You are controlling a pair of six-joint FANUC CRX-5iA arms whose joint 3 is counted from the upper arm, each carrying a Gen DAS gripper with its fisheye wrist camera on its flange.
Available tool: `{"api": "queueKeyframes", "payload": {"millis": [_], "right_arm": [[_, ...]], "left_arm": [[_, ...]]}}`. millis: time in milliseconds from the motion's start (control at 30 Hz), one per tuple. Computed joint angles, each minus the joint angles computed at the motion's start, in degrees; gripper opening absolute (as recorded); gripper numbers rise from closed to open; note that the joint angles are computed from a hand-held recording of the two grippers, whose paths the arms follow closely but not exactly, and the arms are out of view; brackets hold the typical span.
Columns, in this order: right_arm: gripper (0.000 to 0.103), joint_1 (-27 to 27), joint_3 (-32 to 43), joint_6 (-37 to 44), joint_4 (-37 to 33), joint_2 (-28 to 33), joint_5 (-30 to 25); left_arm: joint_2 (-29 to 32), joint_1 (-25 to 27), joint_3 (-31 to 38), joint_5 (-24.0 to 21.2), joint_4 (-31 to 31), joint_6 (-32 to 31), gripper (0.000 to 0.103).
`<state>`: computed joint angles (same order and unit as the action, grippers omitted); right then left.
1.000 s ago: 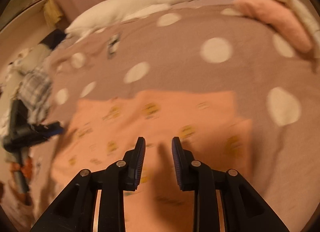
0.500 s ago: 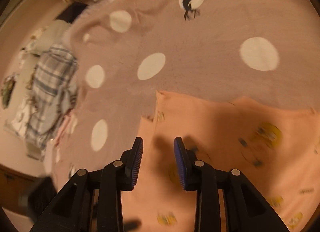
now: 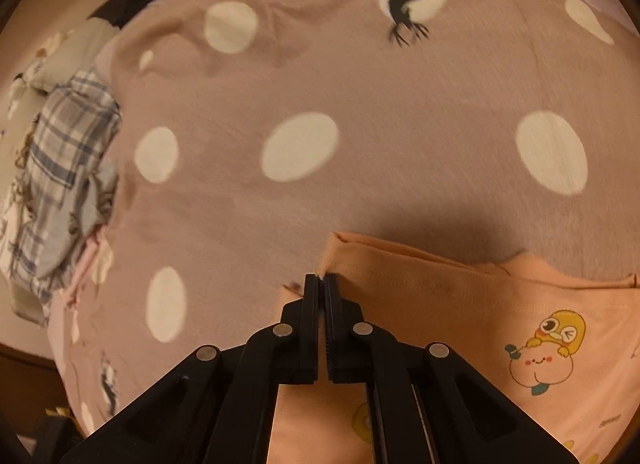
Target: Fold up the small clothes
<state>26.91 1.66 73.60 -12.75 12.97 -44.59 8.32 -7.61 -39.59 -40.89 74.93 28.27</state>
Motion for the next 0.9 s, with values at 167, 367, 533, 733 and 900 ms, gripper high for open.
{"api": "queueKeyframes", "payload": {"millis": [167, 367, 533, 733, 900], "right_arm": [[0.004, -0.17, 2.71, 0.28, -0.70, 2.58, -2.52], [0.027, -8.10, -1.04, 13.58, -22.52, -3.92, -1.83], [0.028, -9.50, -11.49, 14.60, -16.19, -15.98, 2.48], [0.027, -10.25, -25.28, -1.21, 4.49, -24.82, 4.94], [0.027, -12.46, -33.46, -10.18, 13.45, -28.71, 3.11]], "left_arm": [[-2.52, 0.62, -0.76, 3.91, -5.27, 5.82, 0.006], [-6.00, 0.86, -1.93, 6.77, -7.66, 9.30, 0.006], [-8.21, -1.89, -2.40, 6.96, -2.10, 4.38, 0.006], [-5.24, -6.07, 0.30, 8.07, -5.83, 5.53, 0.006], [-1.80, -5.44, 3.76, 7.99, -18.19, 14.63, 0.006]]}}
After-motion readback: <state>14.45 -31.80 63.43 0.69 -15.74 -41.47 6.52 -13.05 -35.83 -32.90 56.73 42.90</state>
